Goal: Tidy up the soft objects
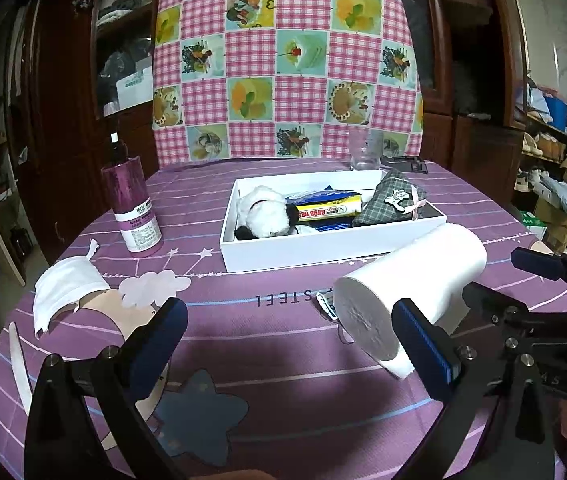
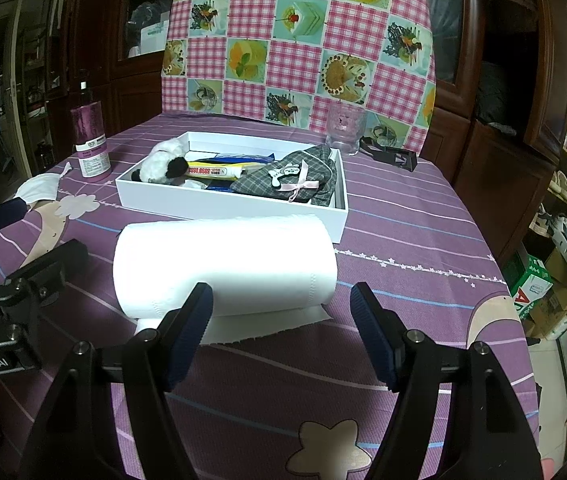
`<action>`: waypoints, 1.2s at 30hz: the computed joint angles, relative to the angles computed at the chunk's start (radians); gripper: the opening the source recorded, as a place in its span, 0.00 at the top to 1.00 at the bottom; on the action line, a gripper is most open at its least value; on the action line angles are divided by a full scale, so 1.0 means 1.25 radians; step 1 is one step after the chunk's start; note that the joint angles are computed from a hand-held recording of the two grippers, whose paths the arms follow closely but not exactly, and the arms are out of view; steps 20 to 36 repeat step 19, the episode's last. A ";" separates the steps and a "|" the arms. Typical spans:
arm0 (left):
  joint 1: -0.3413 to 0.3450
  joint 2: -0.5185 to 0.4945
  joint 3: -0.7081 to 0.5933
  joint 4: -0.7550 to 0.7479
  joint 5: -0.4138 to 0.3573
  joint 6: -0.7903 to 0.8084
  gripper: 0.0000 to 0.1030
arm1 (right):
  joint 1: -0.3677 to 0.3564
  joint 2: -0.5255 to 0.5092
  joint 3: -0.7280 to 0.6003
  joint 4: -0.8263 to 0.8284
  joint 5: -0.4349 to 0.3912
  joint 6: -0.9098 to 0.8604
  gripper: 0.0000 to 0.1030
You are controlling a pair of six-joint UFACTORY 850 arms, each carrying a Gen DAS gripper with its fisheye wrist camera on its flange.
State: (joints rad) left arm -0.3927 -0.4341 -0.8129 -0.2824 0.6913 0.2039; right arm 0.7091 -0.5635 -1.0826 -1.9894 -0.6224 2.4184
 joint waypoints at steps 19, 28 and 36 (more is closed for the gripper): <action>0.008 0.009 0.011 0.048 0.014 -0.052 0.00 | -0.006 0.003 0.008 -0.016 0.008 0.024 0.30; 0.008 0.009 0.011 0.048 0.014 -0.052 0.00 | -0.006 0.003 0.008 -0.016 0.008 0.024 0.30; 0.008 0.009 0.011 0.048 0.014 -0.052 0.00 | -0.006 0.003 0.008 -0.016 0.008 0.024 0.30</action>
